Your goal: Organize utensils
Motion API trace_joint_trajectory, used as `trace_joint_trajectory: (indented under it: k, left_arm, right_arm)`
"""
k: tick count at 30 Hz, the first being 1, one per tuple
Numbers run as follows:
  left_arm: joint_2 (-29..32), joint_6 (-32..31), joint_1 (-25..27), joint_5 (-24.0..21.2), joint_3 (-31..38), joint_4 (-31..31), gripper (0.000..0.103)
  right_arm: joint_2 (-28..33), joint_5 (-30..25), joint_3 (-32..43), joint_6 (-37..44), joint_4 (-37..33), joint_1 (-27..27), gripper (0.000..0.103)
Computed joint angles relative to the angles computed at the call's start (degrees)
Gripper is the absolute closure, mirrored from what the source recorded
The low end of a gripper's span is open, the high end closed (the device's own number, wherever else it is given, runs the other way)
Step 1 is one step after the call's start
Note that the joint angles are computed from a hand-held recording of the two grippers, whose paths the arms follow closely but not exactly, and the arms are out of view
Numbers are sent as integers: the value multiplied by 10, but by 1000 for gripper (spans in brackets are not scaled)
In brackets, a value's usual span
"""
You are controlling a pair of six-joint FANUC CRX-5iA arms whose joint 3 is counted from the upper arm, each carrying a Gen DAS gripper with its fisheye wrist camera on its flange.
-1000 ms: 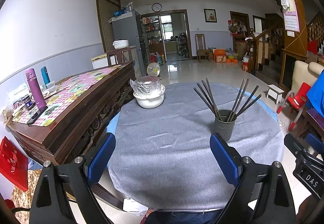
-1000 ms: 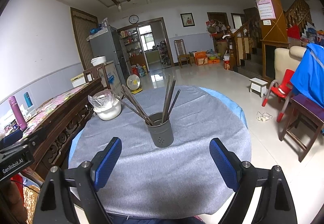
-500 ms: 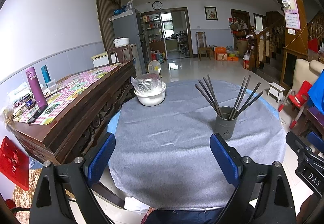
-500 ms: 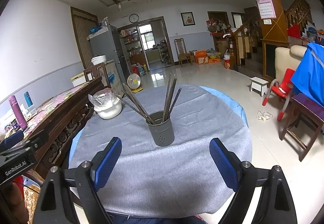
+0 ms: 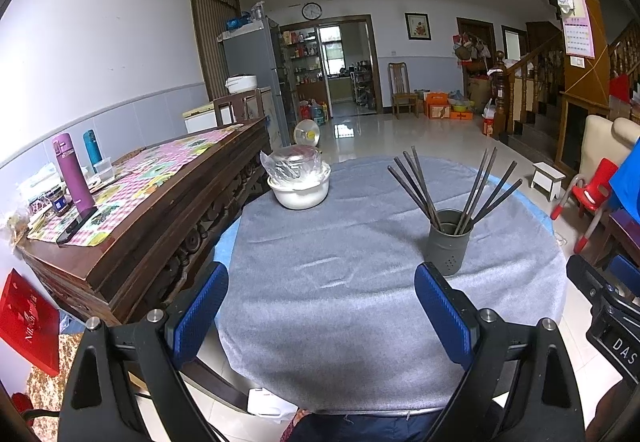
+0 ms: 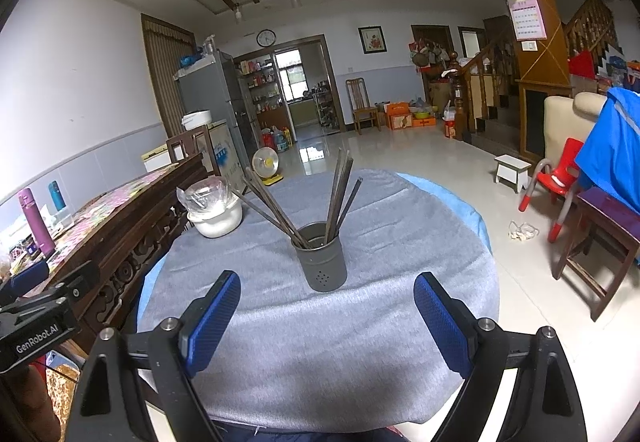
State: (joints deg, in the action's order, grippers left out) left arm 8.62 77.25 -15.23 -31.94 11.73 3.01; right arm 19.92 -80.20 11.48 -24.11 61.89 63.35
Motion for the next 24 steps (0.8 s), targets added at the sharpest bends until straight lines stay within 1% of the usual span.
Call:
trace_joint_trajectory:
  k: [11, 19, 24]
  left_arm:
    - [-1, 9, 3, 3, 0, -4, 9]
    - [1, 5, 6, 7, 1, 6, 9]
    - [9, 10, 6, -5, 13, 9, 9]
  right_arm:
    - [4, -4, 11, 8, -4, -1, 12]
    - [9, -5, 23, 21, 6, -6, 12]
    - [13, -11, 31, 34, 6, -9, 12]
